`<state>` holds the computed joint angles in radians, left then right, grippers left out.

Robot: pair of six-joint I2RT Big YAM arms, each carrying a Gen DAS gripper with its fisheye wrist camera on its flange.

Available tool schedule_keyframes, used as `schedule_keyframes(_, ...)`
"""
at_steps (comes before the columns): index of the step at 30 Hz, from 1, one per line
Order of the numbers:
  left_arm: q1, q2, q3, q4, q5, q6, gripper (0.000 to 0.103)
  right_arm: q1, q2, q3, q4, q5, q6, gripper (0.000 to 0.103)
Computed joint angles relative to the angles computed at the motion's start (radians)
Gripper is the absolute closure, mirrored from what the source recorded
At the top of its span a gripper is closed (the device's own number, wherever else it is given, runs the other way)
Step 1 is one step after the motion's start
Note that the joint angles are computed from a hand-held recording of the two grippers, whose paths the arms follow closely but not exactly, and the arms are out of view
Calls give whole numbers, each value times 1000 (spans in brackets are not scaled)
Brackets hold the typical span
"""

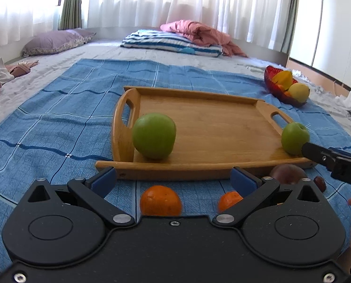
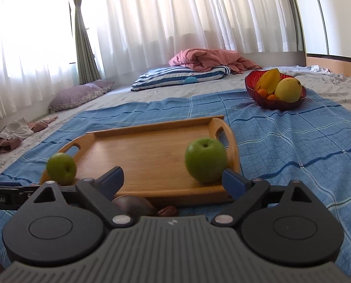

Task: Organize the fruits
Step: 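Grasp the orange with the left gripper while the right gripper grasps the dark plum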

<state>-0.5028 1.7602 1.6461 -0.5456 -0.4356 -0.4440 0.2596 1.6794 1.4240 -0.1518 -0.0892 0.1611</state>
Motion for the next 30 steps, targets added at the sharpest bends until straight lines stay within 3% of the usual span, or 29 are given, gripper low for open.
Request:
schedule_keyframes(10, -16, -38, -84, 74, -35, -31, 0, 29, -43, -87, 65, 5, -45, 1)
schedule_keyframes(17, -15, -38, -97, 62, -41, -64, 0, 57, -49, -136, 132, 99, -78, 0)
schedule_keyframes(30, -16, -26, -100, 55, -41, -56, 0, 60, -36, -133, 109, 85, -72, 1)
